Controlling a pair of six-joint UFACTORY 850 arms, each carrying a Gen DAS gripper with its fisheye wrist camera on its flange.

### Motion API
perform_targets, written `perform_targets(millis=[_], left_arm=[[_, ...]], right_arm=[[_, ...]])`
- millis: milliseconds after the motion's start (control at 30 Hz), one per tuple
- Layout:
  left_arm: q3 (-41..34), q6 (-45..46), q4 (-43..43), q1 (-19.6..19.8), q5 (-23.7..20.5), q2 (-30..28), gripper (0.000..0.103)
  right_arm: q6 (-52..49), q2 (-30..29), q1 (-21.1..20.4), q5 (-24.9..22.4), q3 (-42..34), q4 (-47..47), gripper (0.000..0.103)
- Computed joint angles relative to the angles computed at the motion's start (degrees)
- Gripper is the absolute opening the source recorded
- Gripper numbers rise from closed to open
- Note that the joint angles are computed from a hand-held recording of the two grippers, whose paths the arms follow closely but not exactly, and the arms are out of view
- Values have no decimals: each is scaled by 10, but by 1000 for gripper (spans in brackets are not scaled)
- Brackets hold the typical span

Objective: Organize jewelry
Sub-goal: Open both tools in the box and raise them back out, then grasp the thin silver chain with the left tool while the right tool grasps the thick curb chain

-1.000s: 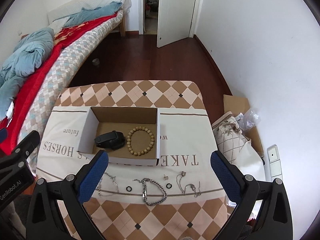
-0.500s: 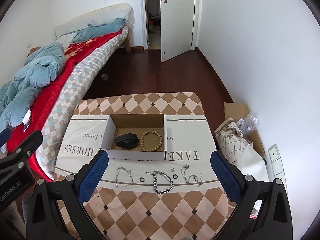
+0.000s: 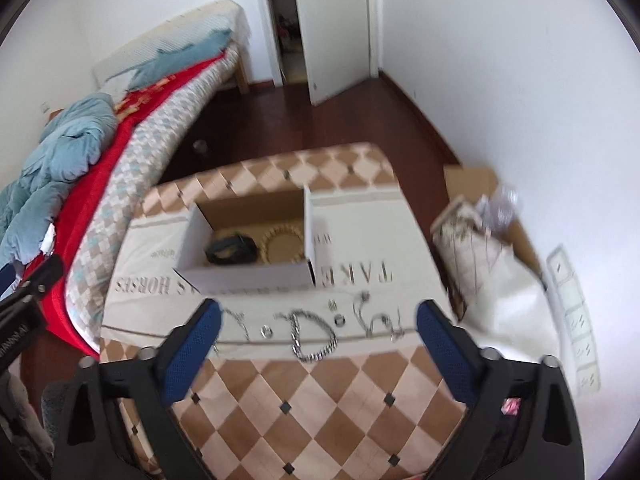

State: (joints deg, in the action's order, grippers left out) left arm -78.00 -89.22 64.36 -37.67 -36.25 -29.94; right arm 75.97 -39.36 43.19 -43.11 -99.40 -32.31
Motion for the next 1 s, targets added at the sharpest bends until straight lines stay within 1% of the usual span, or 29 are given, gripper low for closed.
perform_targets(millis=[67,133,233,300,367,433,467,500,533,567,600,633,733,900,933,967,1000], left_arm=[[-5,20,-28,6,8,-16,103],[-18,49,-59,10,5,-39,103],[-36,81,-88,12,-3,-68,103],[-50,104,-109,14,-8,-88,103],[-62,125,-128,17,-8,-102,103],[-73,146,-147,20,-9,-115,103],[-77,155,-156,21,-7,-120,103],[-82,167,-168,22,-6,-126,103],[-87,182,-182,25,-2,-131,103],[-92,196,-197,27,2,-136,103],[-97,212,-214,28,5,-141,103],[-104,241,-243,30,12,-147,102],[-124,332,-335,36,31,-168,102],[-163,462,-467,42,46,-207,102],[-170,480,-483,43,48,-212,100],[-182,498,-498,43,47,-222,94],[-193,519,-513,43,44,-230,93]], right_arm=[[-18,-6,-12,29,23,44,65],[-26,-15,-22,59,42,77,65],[-5,-38,-31,88,53,84,65],[19,-56,-33,91,47,70,65],[27,-79,-34,81,28,61,65],[10,-106,-35,59,1,68,65],[-1,-118,-34,52,-11,72,61],[-10,-133,-27,23,-32,52,53],[-24,-142,-23,4,-46,47,43],[-28,-146,-17,-5,-51,30,31],[-29,-144,-17,0,-48,29,16],[-36,-144,-16,-7,-48,32,8],[-19,-118,-21,15,-5,39,9],[-4,-75,-31,44,61,57,9],[-3,-73,-31,41,61,61,9],[-1,-67,-32,44,69,62,9],[1,-65,-33,45,74,64,9]])
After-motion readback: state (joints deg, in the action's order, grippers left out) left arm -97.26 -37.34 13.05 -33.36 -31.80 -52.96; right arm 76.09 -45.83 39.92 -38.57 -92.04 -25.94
